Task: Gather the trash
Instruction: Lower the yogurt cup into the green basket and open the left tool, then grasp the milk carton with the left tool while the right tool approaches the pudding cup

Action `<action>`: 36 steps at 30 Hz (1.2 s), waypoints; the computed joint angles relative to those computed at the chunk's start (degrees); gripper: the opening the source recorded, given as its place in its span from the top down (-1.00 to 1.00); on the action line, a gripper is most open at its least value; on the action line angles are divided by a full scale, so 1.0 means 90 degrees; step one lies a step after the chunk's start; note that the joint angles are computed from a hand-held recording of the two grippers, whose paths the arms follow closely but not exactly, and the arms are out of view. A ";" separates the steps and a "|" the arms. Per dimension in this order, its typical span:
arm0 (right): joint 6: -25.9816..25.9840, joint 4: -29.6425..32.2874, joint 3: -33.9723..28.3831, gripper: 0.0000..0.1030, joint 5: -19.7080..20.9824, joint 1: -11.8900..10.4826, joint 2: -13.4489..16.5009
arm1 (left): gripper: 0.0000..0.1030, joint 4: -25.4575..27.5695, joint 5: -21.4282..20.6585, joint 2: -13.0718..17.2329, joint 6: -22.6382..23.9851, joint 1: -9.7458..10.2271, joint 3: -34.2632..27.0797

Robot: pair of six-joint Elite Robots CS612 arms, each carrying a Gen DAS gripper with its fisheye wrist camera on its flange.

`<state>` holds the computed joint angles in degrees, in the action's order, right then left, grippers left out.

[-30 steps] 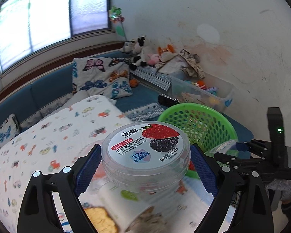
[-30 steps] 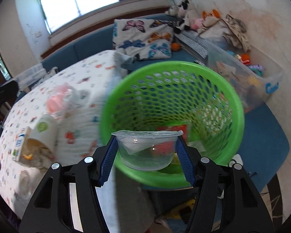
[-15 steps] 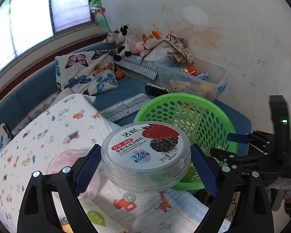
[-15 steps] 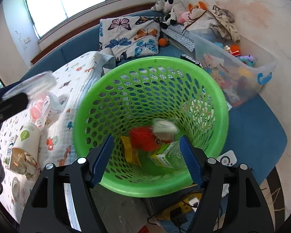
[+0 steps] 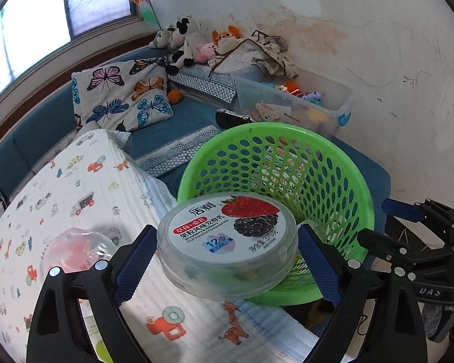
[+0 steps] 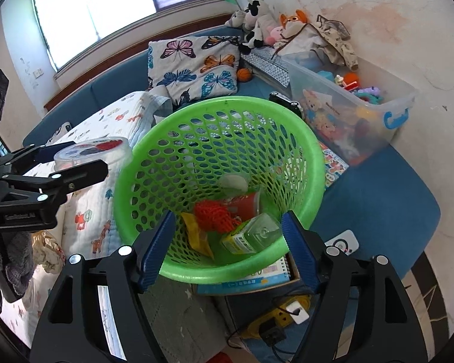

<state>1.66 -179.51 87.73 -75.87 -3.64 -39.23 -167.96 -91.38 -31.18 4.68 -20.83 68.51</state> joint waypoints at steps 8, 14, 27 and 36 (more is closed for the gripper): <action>0.0071 -0.0213 0.0161 -0.42 0.0072 -0.0011 -0.0088 | -0.78 -0.0311 -0.0154 -0.0125 -0.0113 0.0037 0.0222; 0.0069 -0.0432 0.0333 -0.42 0.0265 0.0035 -0.0204 | -0.78 -0.0854 0.0065 -0.0427 -0.0221 0.0100 0.0749; -0.0127 -0.0757 0.0583 -0.47 0.0703 0.0272 -0.0423 | -0.78 -0.1714 0.1296 -0.1111 -0.0948 0.0333 0.2175; -0.0431 -0.0740 0.0591 -0.52 0.0960 0.0511 -0.0492 | -0.78 -0.1316 0.2102 -0.1224 -0.1935 0.0665 0.2548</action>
<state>-2.21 -186.17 93.05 -67.23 0.96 -43.65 -179.80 -72.46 -42.20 -12.73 -14.85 91.44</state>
